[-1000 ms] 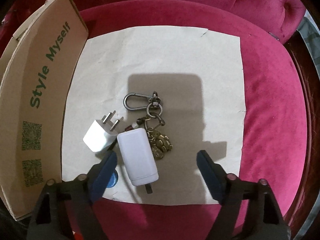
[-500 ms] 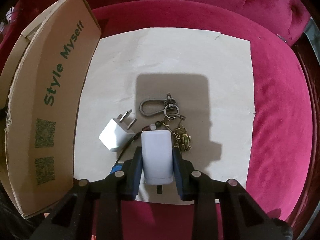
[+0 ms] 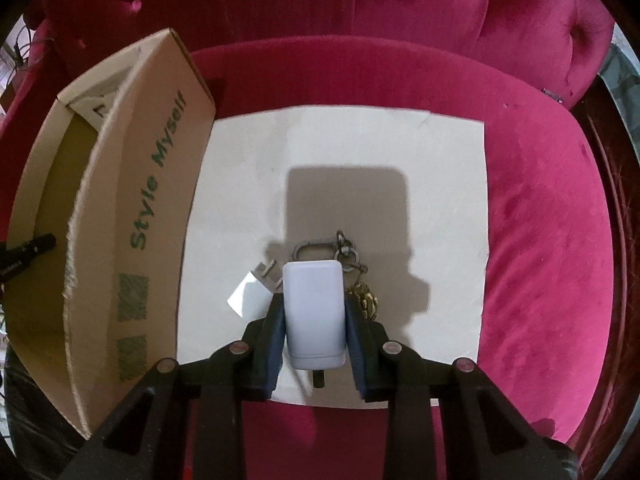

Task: Organize rigid objects
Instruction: 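Carry the white power bank into the box and open the right gripper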

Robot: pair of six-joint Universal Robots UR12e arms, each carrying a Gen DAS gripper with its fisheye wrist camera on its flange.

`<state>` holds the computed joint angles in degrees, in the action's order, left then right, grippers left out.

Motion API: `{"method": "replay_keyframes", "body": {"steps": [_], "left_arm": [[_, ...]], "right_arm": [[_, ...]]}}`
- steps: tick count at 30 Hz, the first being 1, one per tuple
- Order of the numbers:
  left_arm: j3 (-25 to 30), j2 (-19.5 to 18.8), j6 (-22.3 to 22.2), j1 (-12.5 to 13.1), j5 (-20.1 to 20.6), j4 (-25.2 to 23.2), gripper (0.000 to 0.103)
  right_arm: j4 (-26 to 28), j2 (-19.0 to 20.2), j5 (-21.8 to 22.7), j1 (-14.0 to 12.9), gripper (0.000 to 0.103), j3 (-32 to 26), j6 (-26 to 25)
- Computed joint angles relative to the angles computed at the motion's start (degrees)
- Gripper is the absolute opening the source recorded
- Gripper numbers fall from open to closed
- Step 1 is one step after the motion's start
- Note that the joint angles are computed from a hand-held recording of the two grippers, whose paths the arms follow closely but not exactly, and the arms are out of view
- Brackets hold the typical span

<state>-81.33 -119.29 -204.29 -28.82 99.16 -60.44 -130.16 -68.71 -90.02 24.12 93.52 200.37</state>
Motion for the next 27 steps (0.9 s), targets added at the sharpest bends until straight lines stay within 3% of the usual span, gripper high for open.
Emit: {"method": "replay_keyframes", "body": {"steps": [27], "left_arm": [[-0.22,0.07,-0.09,0.10,-0.43,0.30,0.012]], "right_arm": [[-1.19,1.44,-3.47,2.36,0.030,-7.64,-2.97]]}}
